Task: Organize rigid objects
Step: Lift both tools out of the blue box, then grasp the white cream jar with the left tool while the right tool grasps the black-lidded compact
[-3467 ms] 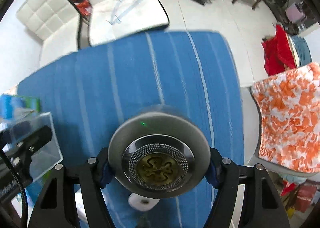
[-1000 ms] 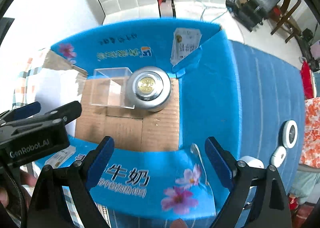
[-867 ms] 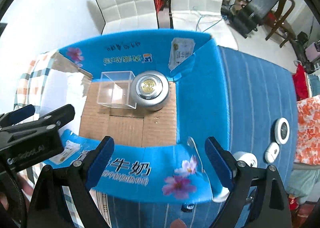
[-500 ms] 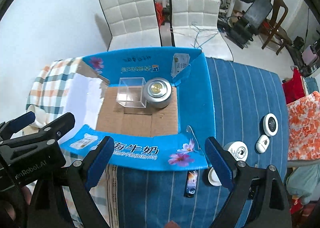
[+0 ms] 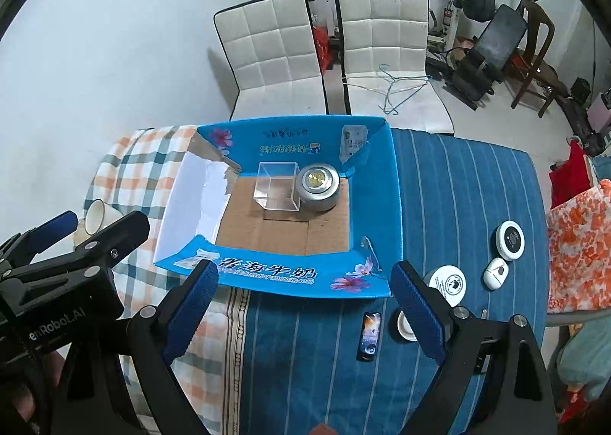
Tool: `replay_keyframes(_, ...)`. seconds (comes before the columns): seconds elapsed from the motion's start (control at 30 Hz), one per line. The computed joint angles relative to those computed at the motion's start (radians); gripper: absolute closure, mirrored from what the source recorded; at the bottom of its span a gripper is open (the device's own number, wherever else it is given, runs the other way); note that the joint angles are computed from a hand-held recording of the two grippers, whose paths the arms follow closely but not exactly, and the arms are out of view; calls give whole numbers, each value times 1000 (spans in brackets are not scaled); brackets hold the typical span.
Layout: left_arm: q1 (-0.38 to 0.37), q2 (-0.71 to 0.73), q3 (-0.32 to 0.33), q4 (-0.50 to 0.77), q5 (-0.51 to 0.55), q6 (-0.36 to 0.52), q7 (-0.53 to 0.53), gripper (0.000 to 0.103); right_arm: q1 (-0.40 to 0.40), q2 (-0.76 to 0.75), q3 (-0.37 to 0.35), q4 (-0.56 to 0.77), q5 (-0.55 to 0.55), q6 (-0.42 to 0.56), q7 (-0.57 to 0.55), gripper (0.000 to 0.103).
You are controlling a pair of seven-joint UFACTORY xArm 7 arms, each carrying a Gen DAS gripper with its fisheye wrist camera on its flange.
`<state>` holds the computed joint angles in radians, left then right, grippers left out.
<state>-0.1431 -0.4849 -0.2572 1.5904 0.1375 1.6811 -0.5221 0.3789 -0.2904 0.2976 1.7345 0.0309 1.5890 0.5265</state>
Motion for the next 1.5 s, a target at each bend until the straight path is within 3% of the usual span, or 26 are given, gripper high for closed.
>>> replay_keyframes(0.27, -50, 125, -97, 108, 20, -28, -72, 0, -66, -126, -114, -121, 63, 15, -70, 9)
replay_keyframes(0.53, -220, 412, -196, 253, 68, -121, -152, 0, -248, -318, -278, -337, 10, 93, -177, 9)
replay_keyframes(0.7, -362, 641, -213, 370, 101, -108, -159, 0, -355, -386, -354, -471, -38, 112, -266, 9)
replay_keyframes(0.9, -505, 855, -170, 485, 120, -66, -164, 0, -448, -379, -418, -638, -48, 47, -362, 9)
replay_keyframes(1.23, -562, 950, -57, 421, -30, -72, -192, 1, -521, -303, -420, -769, -34, -56, -434, 9)
replay_keyframes(1.27, -568, 955, -45, 417, -42, -72, -192, 4, -524, -296, -420, -772, -31, -63, -439, 9)
replay_keyframes(1.33, -577, 957, -23, 397, -70, -79, -190, 32, -524, -276, -415, -772, -24, -76, -449, 9)
replay_keyframes(1.37, -587, 959, -9, 393, -71, -73, -195, 37, -524, -267, -412, -770, -22, -82, -453, 9)
replay_keyframes(1.5, -599, 917, 26, 320, -95, -143, -209, 37, -522, -234, -403, -758, -10, -113, -460, 9)
